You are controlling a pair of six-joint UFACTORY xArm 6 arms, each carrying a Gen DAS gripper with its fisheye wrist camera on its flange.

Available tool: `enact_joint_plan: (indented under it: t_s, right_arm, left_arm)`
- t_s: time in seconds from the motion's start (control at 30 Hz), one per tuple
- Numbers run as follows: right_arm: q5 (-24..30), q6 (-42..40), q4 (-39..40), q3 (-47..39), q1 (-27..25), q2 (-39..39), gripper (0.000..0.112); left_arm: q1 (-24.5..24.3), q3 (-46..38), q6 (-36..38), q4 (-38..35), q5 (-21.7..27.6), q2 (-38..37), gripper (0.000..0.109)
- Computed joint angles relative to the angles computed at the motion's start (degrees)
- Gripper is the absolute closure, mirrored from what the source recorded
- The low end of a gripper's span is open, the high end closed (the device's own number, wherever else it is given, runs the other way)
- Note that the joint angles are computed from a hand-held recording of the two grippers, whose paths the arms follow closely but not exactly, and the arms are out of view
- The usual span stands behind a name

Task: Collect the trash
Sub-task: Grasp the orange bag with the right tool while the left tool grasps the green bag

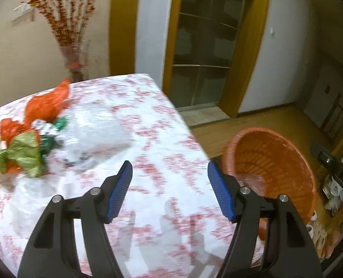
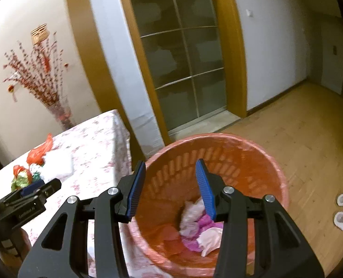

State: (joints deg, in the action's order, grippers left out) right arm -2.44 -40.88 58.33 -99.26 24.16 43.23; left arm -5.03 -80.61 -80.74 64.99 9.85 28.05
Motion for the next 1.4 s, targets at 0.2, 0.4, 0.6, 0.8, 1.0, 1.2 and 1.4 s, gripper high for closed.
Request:
enact_joint_plan:
  t_s: [0.2, 0.4, 0.6, 0.8, 1.0, 1.2, 1.4]
  right_arm:
    - [2.6, -1.3, -0.5, -1.2, 2.3, 0.5, 0.066]
    - [4.8, 0.9, -5.3, -2.8, 4.1, 1.8, 0.066]
    - [8.1, 5.5, -11.5, -6.7, 5.5, 4.7, 0.066]
    - [11.6, 11.2, -18.8, -12.0, 7.0, 8.2, 0.066]
    - [15.8, 17.3, -26.3, -19.8, 8.1, 12.9, 0.066]
    - [19.6, 19.9, -30.4, -27.3, 9.3, 17.3, 0.066]
    - [24.1, 20.3, -31.5, -36.1, 10.8, 21.9, 0.066]
  left_arm:
    - [3.3, 6.0, -11.2, 11.2, 1.3, -5.6, 0.042]
    - [8.2, 13.6, -20.2, 21.2, 6.3, -13.0, 0.042]
    - [15.5, 16.8, -23.6, 22.8, 7.7, -15.7, 0.043]
    - [19.6, 15.0, -18.8, 20.8, 3.5, -12.2, 0.043]
    - [22.4, 12.4, -7.5, 9.4, -2.3, -6.8, 0.07]
    - [23.2, 12.8, -15.2, 17.5, -4.0, -7.6, 0.087]
    - [24.4, 16.9, -29.1, 31.5, -3.2, -13.3, 0.087]
